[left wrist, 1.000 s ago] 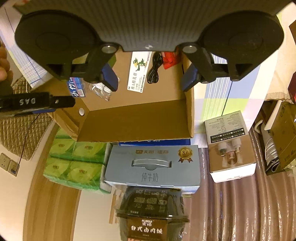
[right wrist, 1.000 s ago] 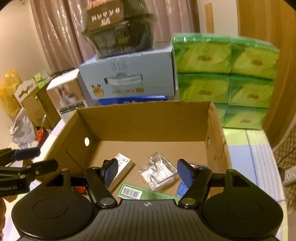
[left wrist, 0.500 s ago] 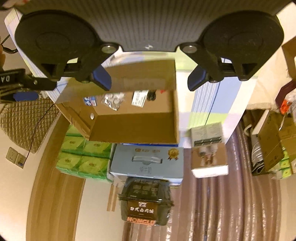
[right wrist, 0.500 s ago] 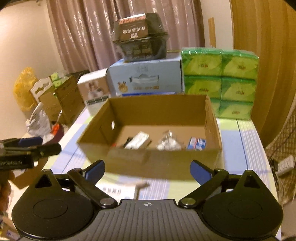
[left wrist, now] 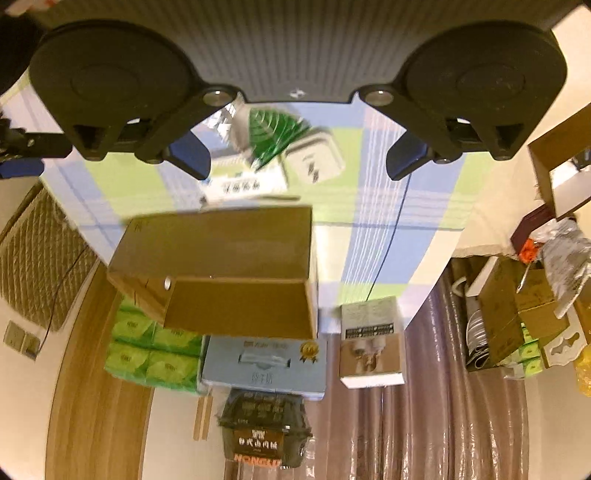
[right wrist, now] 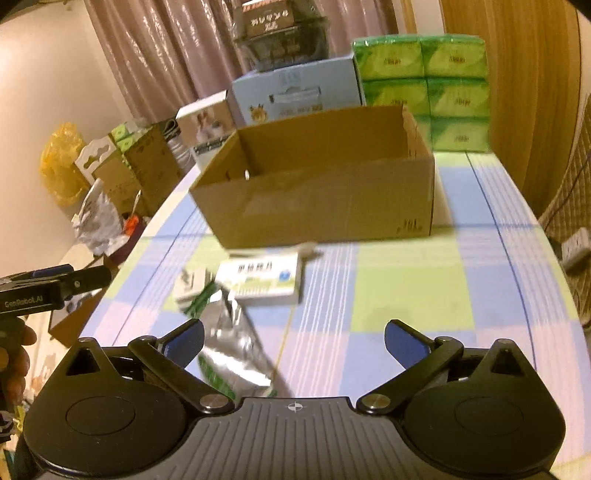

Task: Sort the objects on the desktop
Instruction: 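Open both grippers in the box and withdraw them over the table, then move the right gripper toward the green-leaf foil bag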

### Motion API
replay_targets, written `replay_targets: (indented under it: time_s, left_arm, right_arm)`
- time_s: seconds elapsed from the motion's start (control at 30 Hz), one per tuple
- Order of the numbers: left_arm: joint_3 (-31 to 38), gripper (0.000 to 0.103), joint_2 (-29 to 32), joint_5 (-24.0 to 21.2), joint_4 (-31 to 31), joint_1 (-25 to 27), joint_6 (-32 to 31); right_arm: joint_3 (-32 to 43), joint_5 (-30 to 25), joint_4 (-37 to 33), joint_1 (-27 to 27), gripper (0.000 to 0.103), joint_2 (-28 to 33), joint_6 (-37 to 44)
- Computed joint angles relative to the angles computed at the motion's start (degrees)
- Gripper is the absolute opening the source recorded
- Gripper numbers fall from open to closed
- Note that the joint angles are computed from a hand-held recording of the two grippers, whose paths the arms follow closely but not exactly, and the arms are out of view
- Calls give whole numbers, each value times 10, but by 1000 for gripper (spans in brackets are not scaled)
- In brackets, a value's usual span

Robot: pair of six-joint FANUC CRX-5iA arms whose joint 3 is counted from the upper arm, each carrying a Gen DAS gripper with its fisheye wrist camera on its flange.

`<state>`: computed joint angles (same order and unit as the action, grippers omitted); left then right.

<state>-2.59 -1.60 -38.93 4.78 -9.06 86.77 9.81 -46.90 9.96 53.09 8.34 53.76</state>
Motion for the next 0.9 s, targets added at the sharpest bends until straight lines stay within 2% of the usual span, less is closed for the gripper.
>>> replay_targets:
  time_s: [0.1,0.3,0.9]
  left_arm:
    - [-12,100,-12,-11,-23,-6,2]
    - [-45,101,-32,-11,-10,-3,-15]
    - [-76,102,-43,-21,4,5,-38]
  right_arm:
    - [-22,3,8,12,101,-13,-10]
    - [-44,3,10,26,101,-27,-26]
    - [-36,-15,-5,35,101,-17,-6]
